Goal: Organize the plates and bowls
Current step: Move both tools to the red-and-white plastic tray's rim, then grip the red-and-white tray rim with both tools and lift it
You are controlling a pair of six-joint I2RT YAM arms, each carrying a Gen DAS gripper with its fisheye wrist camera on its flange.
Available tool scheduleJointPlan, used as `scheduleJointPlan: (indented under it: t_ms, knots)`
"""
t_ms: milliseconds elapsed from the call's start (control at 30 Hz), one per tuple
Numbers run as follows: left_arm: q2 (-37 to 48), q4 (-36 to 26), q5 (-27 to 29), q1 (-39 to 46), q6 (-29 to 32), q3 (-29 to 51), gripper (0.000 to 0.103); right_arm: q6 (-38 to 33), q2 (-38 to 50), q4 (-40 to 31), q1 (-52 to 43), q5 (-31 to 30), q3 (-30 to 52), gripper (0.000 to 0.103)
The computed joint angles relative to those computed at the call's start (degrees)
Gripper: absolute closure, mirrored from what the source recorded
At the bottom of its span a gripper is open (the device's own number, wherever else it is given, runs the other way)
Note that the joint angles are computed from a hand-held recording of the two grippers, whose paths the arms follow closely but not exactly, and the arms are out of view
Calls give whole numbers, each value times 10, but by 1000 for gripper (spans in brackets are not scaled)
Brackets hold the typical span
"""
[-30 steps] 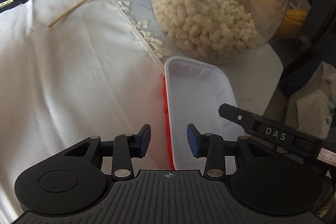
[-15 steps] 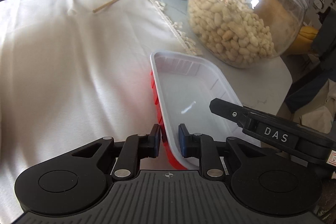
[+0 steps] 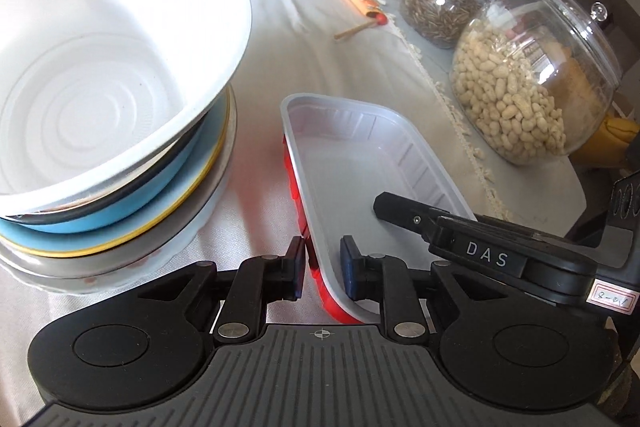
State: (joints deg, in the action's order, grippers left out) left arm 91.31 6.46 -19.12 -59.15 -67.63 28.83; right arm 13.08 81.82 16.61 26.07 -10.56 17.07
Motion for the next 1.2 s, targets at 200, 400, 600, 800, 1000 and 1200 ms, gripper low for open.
scheduleJointPlan:
  t_ms: [200,400,600,800,1000,1200]
  knots:
    - [54,55,48,15,15,13,83,-9,28,18,-53,-20,-4,69]
    - [53,38,34,10,16,25,83,-17,50,62,-91,-53,-21,70]
    - [39,26,18,17,4,24,83,-29,47,76,-73,-42,-30,69]
    - [61,-10,15,23,0,55,83,-27,41,80,-75,-38,-37,66]
    - [81,-36,7,14,7,80,83,-25,35,92,-80,-26,-48,65]
    - [85,-30,11,16,11,81,83,-27,34,98,-76,-20,-52,64]
